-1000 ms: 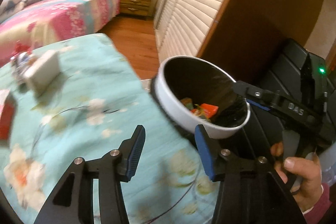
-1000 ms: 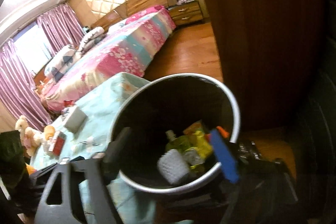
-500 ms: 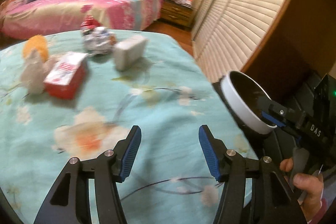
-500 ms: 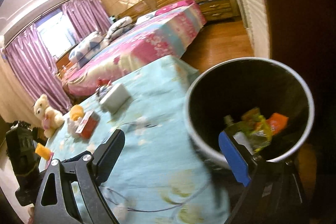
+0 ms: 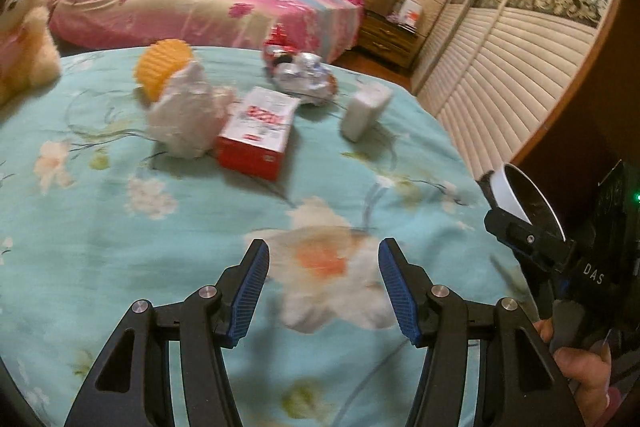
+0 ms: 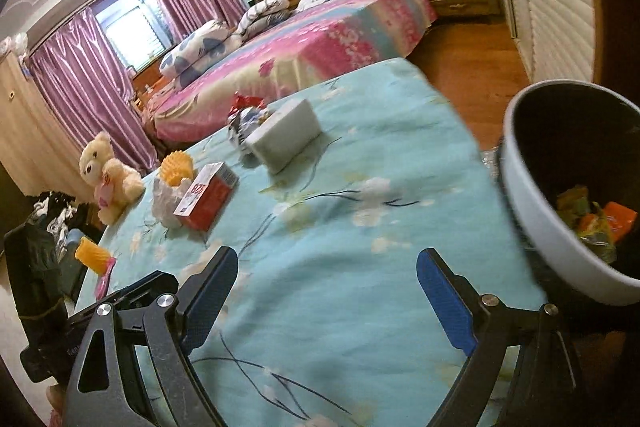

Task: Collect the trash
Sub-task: 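Move both tools back to the table toward the plastic bag and foam block, then grasp the crumpled white plastic bag with the left tool while the right tool grasps the white foam block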

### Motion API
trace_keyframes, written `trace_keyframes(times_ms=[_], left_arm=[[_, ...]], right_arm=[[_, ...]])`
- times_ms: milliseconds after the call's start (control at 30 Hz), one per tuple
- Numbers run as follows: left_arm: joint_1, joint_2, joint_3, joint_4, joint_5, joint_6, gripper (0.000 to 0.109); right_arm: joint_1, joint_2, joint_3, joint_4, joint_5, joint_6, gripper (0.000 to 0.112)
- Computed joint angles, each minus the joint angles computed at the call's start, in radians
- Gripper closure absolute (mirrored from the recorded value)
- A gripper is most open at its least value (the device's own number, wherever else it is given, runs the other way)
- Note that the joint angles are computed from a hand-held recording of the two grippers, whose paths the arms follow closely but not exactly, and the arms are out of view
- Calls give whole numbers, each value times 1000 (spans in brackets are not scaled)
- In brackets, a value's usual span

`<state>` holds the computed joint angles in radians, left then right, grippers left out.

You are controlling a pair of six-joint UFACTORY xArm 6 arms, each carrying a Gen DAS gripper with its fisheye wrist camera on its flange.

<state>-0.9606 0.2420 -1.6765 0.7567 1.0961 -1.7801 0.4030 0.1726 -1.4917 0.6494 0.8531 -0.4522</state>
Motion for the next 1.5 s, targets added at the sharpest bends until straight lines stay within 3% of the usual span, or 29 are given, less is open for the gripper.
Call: trace_keyframes(times_ms=[300, 800, 1200, 1300, 1367, 1400, 1433, 1500], left_arm=[[6, -100, 128, 20, 14, -69, 52], [100, -171, 215, 24, -3, -24, 52], [215, -193, 302, 53, -152, -42, 54], [229, -177, 295, 41, -170, -15, 57], [237, -169, 293, 27, -191, 13, 75], [245, -164, 295, 7, -215, 37, 88], [246, -165, 297, -1, -223, 46, 90], [241, -159, 290, 4, -216, 55, 100]], right_arm=[[60, 64, -60, -5, -10, 29, 20], [125, 219, -239, -33, -23, 107, 20], [159, 355, -390, -139, -98, 192, 22], [158, 401, -447, -167, -84, 231, 31], [156, 412, -460, -182, -81, 248, 43], [154, 415, -464, -186, -76, 252, 58], [153, 415, -465, -178, -72, 245, 72], [153, 397, -442, -157, -79, 212, 80]])
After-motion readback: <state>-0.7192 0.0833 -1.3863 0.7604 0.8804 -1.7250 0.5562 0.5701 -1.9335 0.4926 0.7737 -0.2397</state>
